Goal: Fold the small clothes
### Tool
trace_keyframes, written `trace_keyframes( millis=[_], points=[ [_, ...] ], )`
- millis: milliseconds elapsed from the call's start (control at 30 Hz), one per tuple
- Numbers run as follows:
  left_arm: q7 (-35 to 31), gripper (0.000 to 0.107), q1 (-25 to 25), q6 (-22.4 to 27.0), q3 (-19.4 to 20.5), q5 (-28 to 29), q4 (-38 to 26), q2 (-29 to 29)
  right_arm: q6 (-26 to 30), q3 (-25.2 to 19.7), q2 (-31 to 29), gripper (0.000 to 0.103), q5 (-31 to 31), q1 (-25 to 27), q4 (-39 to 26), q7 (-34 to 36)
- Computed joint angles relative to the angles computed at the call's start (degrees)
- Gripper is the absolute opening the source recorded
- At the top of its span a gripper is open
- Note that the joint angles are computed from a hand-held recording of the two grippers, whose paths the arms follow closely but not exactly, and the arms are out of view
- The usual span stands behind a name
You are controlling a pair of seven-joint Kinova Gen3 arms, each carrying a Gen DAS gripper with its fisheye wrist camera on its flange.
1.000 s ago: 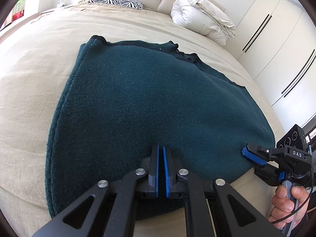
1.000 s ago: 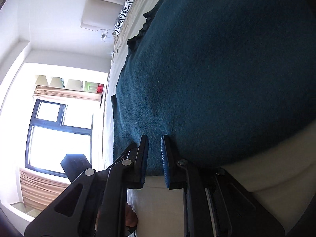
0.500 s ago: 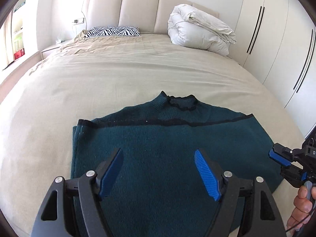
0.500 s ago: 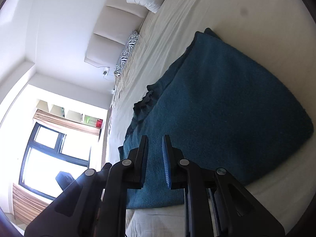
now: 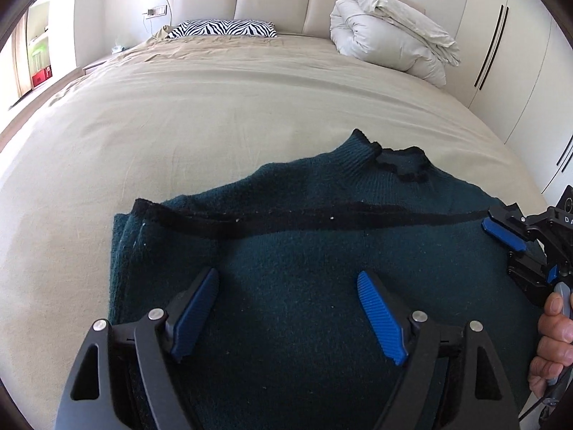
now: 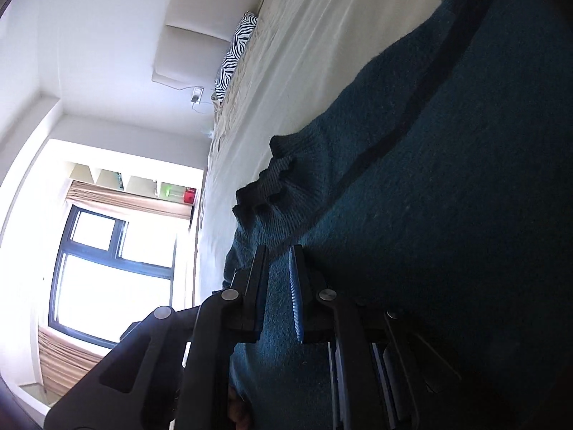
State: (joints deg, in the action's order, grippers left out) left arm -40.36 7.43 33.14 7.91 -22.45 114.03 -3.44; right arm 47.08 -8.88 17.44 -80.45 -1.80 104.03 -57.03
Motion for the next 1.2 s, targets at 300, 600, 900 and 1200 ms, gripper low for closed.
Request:
trace_keyframes(
  millis=[300, 600, 900, 1200],
  points=[
    [1.02, 0.083, -0.33, -0.93, 0.59, -0.92, 0.91, -0.49, -7.17, 11.94, -8.81, 0.014, 6.23, 0.68, 4.28, -10.16],
    [0.31, 0.078, 0.26, 2.27, 0.12, 3.87, -0.29, -2.64, 8.9, 2.62, -12.97, 0.015, 0.51, 1.38, 9.41, 0.17],
    [-2.39, 0.071, 2.43, -3.05, 3.38, 14.62, 10.75, -15.35, 9.26, 3.99, -12.81, 0.014, 0.35, -3.25, 14.86, 4.24],
    [-7.63, 0.075, 0.65, 4.19, -7.59, 22.44, 16.66, -34.72, 10.99, 14.03, -22.62, 0.03, 11.49, 7.1, 16.66, -3.85]
  ],
)
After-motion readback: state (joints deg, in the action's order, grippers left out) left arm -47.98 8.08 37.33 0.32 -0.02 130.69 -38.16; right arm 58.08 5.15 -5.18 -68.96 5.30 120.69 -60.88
